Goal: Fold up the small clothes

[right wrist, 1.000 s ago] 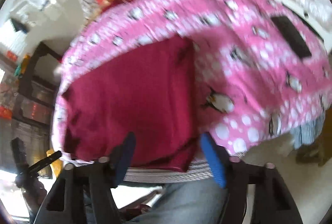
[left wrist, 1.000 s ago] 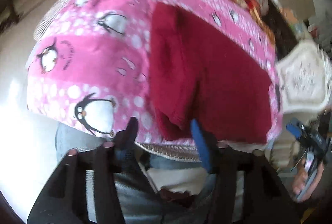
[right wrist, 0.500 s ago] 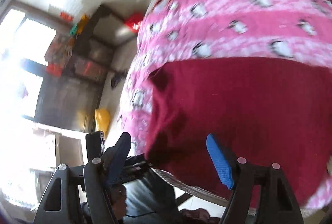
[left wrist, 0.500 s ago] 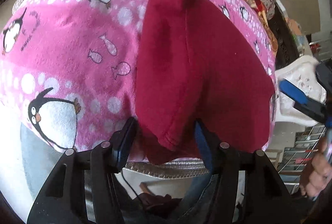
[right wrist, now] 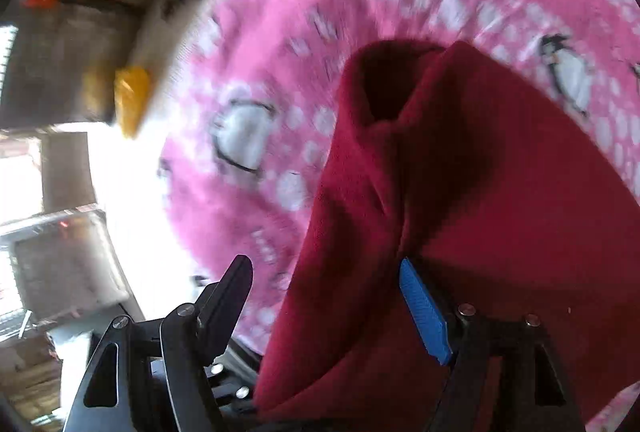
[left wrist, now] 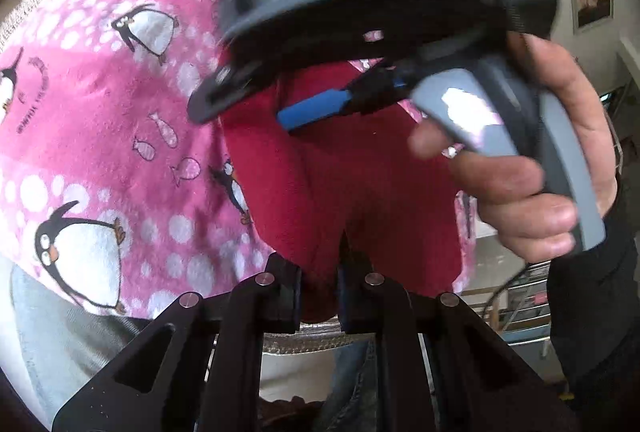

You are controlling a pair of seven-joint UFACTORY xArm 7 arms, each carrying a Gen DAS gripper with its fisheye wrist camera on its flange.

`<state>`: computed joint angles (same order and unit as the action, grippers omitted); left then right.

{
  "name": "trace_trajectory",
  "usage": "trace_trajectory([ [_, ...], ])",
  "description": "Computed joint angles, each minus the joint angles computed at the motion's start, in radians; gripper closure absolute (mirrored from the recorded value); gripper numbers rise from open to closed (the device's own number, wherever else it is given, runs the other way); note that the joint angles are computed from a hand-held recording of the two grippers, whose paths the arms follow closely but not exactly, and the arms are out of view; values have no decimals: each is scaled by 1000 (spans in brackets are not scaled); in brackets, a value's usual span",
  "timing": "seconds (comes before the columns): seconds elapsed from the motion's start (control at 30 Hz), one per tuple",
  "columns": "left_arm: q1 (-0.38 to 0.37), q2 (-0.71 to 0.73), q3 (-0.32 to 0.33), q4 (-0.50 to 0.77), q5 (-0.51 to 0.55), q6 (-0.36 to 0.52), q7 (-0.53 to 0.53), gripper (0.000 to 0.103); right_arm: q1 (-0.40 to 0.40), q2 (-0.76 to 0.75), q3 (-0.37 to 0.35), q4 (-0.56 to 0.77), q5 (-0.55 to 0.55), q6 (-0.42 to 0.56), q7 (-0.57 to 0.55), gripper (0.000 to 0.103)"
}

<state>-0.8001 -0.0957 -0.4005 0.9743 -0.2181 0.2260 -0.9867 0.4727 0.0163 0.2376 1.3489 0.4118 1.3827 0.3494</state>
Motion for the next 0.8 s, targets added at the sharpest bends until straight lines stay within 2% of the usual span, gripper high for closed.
trace_trajectory([
  [0.07, -5, 1, 5, -2, -22, -10, 15, 92, 20, 77, 14, 76, -86, 62, 28, 30],
  [0.13, -3, 4, 6, 6, -21, -15, 21, 92, 70, 171, 38, 189, -224, 145, 41, 36],
  [0.17, 2, 15, 6, 22, -9, -13, 22, 92, 99, 197, 44, 226, -286, 176, 41, 44],
  [0.23, 2, 18, 8, 30, -9, -15, 36, 92, 139, 212, 48, 251, -362, 203, 11, 54],
  [0.3, -3, 19, 8, 36, -28, -23, 57, 92, 147, 182, 40, 228, -378, 196, -13, 75],
  [0.37, 8, 22, 3, 64, 17, 7, 43, 92, 114, 101, 18, 145, -310, 123, -1, 83],
  [0.5, 20, 42, -22, 177, 184, 105, -20, 92, 40, -137, -14, -86, -141, -89, -2, 85],
  [0.57, 13, 71, -34, 266, 283, 179, -44, 92, 14, -301, -43, -235, -14, -224, -14, 85],
  [0.7, -55, 193, -38, 509, 417, 344, -25, 93, -2, -585, -121, -484, 200, -395, -47, 85],
  [0.8, -136, 312, -24, 719, 470, 464, 56, 93, -9, -779, -182, -637, 305, -495, -49, 85],
])
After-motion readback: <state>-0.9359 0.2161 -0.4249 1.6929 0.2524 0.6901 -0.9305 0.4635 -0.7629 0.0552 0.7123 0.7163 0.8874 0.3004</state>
